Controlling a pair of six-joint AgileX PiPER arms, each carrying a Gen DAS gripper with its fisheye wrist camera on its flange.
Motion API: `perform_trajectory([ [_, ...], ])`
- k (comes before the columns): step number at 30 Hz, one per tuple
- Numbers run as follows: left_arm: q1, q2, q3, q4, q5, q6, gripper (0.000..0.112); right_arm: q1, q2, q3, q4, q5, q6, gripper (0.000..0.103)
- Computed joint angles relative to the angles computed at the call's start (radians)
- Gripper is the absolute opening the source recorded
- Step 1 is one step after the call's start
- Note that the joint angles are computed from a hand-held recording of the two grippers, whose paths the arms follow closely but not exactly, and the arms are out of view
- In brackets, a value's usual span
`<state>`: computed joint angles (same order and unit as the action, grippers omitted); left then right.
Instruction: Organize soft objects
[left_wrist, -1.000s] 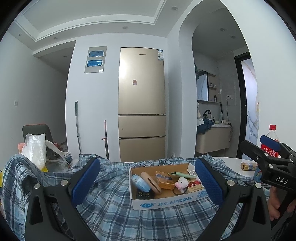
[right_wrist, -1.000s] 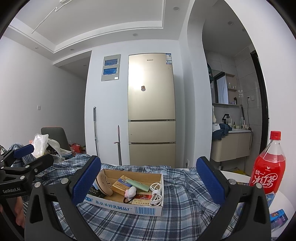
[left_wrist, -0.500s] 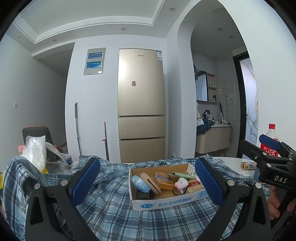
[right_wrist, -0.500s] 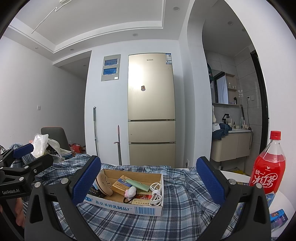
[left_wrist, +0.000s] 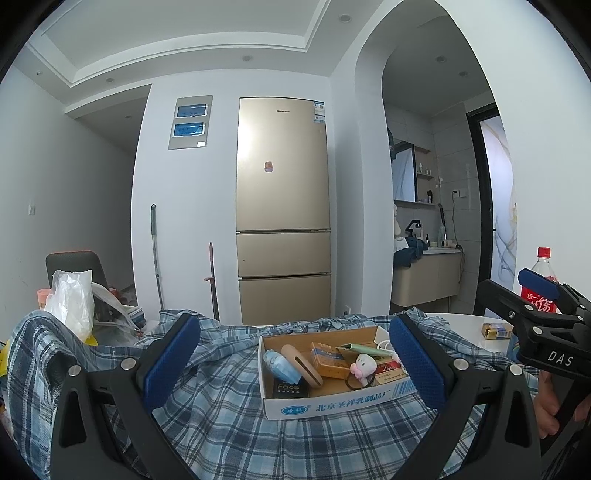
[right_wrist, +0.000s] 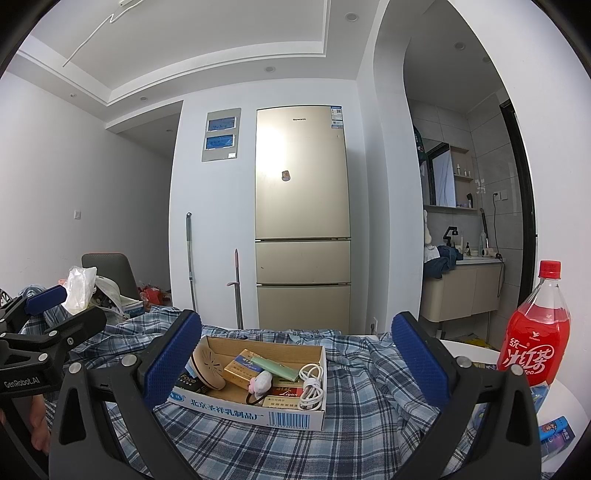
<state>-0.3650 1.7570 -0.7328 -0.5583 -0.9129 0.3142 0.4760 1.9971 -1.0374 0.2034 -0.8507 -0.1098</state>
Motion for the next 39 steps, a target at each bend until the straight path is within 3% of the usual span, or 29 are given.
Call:
perform_trajectory([
  [39, 0.007, 0.026, -0.026, 0.015, 0.039, 0.012, 0.103, -0.010, -0.005, -0.010, 0.002, 0.030, -0.016, 0.103],
])
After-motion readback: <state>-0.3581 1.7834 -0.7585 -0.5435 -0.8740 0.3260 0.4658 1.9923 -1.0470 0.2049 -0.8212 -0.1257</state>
